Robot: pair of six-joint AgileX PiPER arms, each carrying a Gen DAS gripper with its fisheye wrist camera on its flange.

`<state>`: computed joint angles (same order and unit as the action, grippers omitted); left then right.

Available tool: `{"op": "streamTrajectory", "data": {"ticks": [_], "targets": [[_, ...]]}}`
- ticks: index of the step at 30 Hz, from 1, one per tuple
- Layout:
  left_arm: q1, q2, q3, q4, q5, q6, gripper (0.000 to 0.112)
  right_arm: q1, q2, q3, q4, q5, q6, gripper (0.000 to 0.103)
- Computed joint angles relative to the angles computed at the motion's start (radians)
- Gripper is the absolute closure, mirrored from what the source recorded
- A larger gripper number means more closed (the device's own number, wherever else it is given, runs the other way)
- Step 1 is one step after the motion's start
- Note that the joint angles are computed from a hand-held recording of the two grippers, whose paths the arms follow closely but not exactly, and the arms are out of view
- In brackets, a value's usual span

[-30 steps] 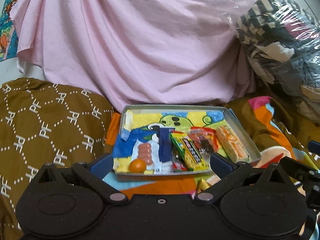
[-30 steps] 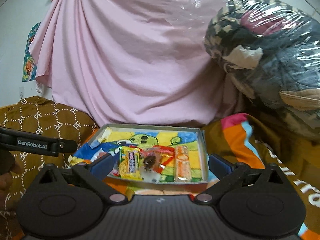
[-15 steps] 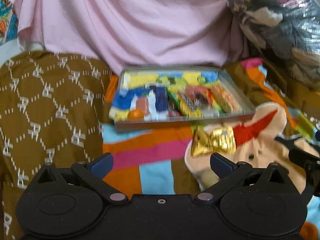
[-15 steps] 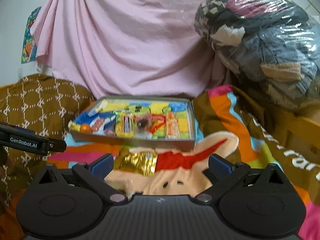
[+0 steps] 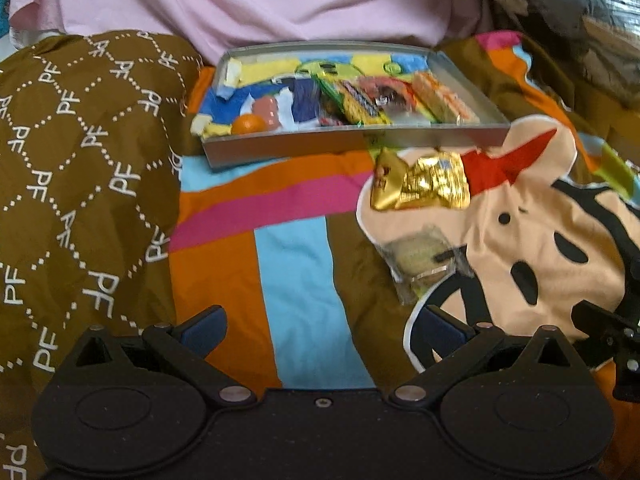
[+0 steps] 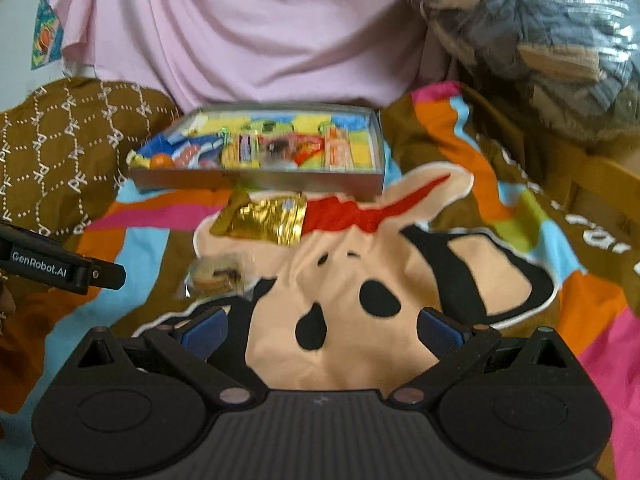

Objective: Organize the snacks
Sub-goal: 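Move both tools back over the gold packet and cookie packet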

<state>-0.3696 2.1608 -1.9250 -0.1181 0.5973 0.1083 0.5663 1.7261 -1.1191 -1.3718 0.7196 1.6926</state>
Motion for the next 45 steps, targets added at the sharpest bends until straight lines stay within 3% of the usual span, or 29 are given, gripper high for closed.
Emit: {"op": "streamTrajectory", "data": {"ticks": [10,36,45], "targets": [[-0.017,0.033,-0.02,0.037,0.046,-0.007,0.01,-0.021,0.038,-0.06,0.161,-0.01,-0.138,0.0],[-0.023,0.093,-0.095,0.003,0.052,0.077,0.01,-0.063,0.116,-0.181,0.282,-0.014,-0.303,0.0],[-0.01,0.152,-0.194,-0.03,0.094,0.097,0.01,-0.081,0.153,-0.235,0.327,-0.003,-0.384,0.0]]}}
